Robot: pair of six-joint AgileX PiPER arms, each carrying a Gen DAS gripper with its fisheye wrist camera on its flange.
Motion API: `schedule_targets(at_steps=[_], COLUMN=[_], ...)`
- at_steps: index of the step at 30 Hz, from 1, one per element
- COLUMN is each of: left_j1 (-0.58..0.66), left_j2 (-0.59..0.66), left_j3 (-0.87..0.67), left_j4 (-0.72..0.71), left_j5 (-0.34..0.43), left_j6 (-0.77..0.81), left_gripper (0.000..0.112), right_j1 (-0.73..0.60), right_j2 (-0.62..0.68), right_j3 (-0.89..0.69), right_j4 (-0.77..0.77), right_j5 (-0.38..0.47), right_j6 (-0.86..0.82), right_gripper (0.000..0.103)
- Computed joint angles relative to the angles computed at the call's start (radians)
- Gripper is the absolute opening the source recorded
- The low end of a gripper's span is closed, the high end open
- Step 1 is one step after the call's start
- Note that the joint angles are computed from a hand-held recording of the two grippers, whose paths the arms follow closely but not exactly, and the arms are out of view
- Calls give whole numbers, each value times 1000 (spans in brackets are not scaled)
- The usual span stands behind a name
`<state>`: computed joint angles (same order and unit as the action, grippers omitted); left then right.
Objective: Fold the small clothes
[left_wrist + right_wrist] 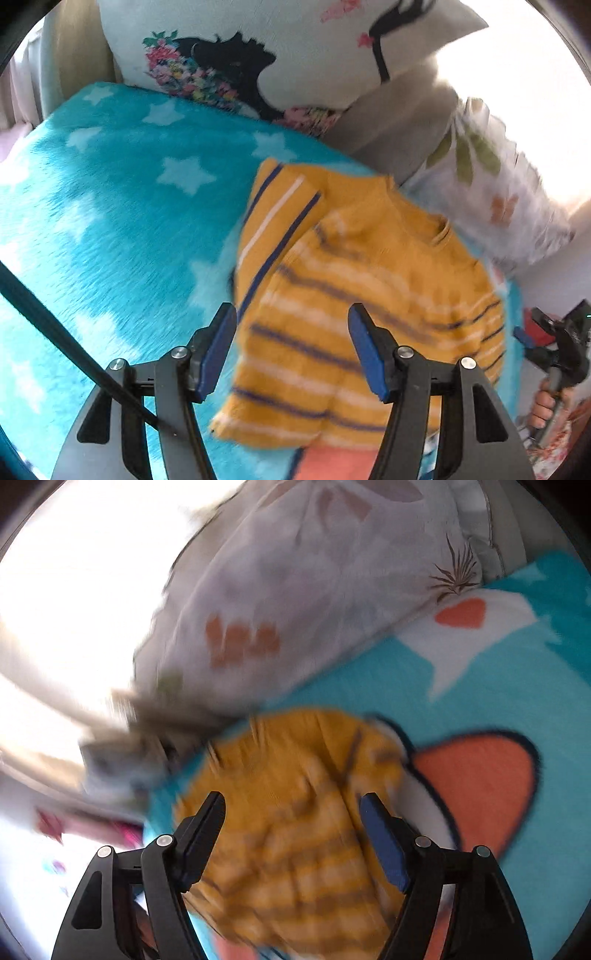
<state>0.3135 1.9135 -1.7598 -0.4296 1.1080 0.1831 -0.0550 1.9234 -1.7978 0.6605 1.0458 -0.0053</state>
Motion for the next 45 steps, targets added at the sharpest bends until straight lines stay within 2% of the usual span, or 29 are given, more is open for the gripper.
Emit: schedule_targets(at_steps=[4, 6, 9, 10, 11, 12, 13, 15, 18, 20, 23, 25, 26, 28, 29, 30, 32, 34, 35, 37, 39, 41, 43, 45], left_j1=[13, 23, 35, 31, 28, 36, 49, 56, 68, 65, 63, 58, 51, 29, 7, -7, -28, -38, -37, -42, -25, 8, 74, 121], left_j2=[-55, -55, -32, -38, -28, -8, -2, -16, -18, -54, -135, -180, -234, -309, -367, -404, -479, -544, -584, -611, -640, -674, -712, -743], left_j3=[125, 152, 167, 179, 159, 125, 98, 80, 68, 111, 192, 222, 258, 304, 341, 366, 416, 450, 471, 475, 475, 488, 507, 529], left_j4=[47, 48, 21, 29, 42, 21, 13, 47, 46, 44, 62, 71, 98, 157, 211, 248, 301, 322, 324, 331, 320, 287, 229, 205], left_j5=[-36, -38, -29, -52, -36, 8, 36, 32, 52, 29, -24, -49, -81, -134, -175, -200, -247, -269, -266, -235, -160, -90, -40, -17], left_j6=[66, 84, 93, 90, 81, 82, 49, 1, -2, 10, -8, -25, -47, -80, -112, -138, -182, -201, -209, -235, -233, -210, -155, -122], left_gripper=[62, 62, 60, 45, 31, 12, 6, 6, 7, 8, 12, 28, 32, 47, 52, 62, 72, 83, 84, 85, 85, 85, 85, 85], right_j1=[3, -27, 5, 15, 30, 30, 9, -64, -115, -134, -171, -166, -138, -64, -42, -33, -8, 36, 56, 79, 99, 136, 163, 166], right_j2=[-181, -221, -222, -213, -214, -209, -191, -203, -239, -258, -313, -387, -416, -503, -529, -516, -433, -354, -326, -257, -171, -84, 19, 69], right_j3=[323, 434, 521, 526, 531, 525, 511, 532, 551, 560, 584, 604, 600, 640, 655, 642, 543, 447, 413, 343, 270, 193, 101, 39], right_j4=[-37, 13, 16, 18, 1, 5, 49, 150, 56, -45, -52, -92, -142, -283, -293, -273, -284, -282, -284, -229, -173, -214, -305, -313], right_j5=[-100, -103, -135, -138, -167, -170, -143, -125, -138, -136, -111, -133, -156, -277, -319, -322, -221, -179, -175, -174, -169, -173, -139, -120], right_j6=[-69, -140, -167, -164, -148, -153, -171, -195, -137, -79, -105, -129, -101, -37, -54, -80, -68, -50, -47, -98, -130, -87, -20, -38], right_gripper=[81, 81, 81, 78, 76, 52, 14, 14, 13, 13, 14, 17, 20, 44, 51, 56, 55, 37, 32, 32, 32, 32, 32, 32])
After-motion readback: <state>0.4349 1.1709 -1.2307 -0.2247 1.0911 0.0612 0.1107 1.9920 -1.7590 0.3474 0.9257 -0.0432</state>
